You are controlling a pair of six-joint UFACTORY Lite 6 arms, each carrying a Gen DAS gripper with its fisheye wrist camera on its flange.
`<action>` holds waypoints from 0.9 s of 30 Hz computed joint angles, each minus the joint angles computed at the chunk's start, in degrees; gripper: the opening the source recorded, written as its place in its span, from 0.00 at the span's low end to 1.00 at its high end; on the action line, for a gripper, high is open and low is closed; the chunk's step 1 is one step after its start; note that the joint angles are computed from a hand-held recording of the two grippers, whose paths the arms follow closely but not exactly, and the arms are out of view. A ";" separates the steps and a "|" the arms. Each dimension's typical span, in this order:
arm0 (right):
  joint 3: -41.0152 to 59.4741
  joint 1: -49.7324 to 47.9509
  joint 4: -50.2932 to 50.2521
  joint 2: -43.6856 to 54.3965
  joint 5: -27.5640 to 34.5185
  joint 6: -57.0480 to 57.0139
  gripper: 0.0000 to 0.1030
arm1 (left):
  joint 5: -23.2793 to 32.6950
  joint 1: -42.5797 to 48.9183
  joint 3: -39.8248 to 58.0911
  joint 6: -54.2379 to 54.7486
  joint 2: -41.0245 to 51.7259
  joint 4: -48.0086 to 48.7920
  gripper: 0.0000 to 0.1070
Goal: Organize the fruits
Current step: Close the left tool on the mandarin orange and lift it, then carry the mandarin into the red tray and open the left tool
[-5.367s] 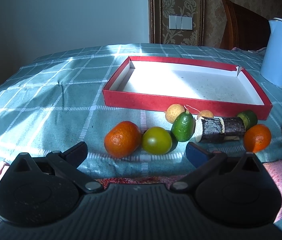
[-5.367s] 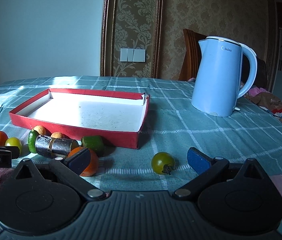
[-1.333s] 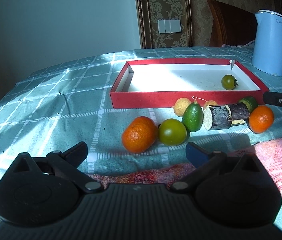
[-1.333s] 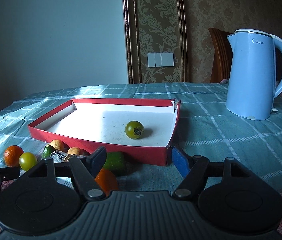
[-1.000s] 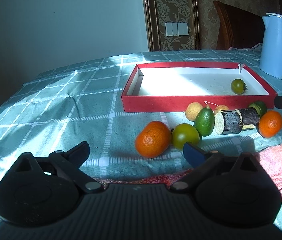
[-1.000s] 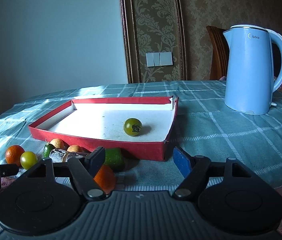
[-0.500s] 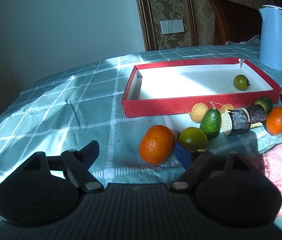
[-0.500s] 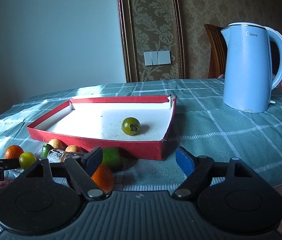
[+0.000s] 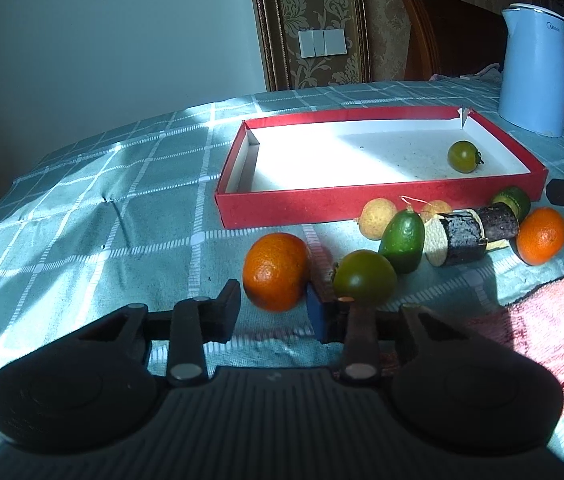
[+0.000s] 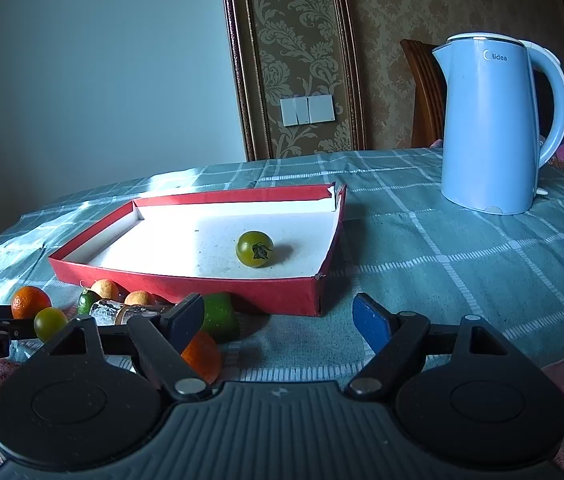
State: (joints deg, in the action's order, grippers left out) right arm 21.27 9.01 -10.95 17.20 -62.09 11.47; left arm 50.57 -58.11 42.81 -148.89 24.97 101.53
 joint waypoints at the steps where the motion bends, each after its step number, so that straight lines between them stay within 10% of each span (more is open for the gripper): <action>1: 0.06 0.17 0.30 0.01 0.13 0.00 0.79 | 0.26 -0.01 0.08 0.05 0.07 -0.09 0.29; 27: 0.07 -1.36 -1.39 0.36 -0.59 2.03 0.79 | 2.50 0.64 1.51 1.10 -1.34 1.32 0.26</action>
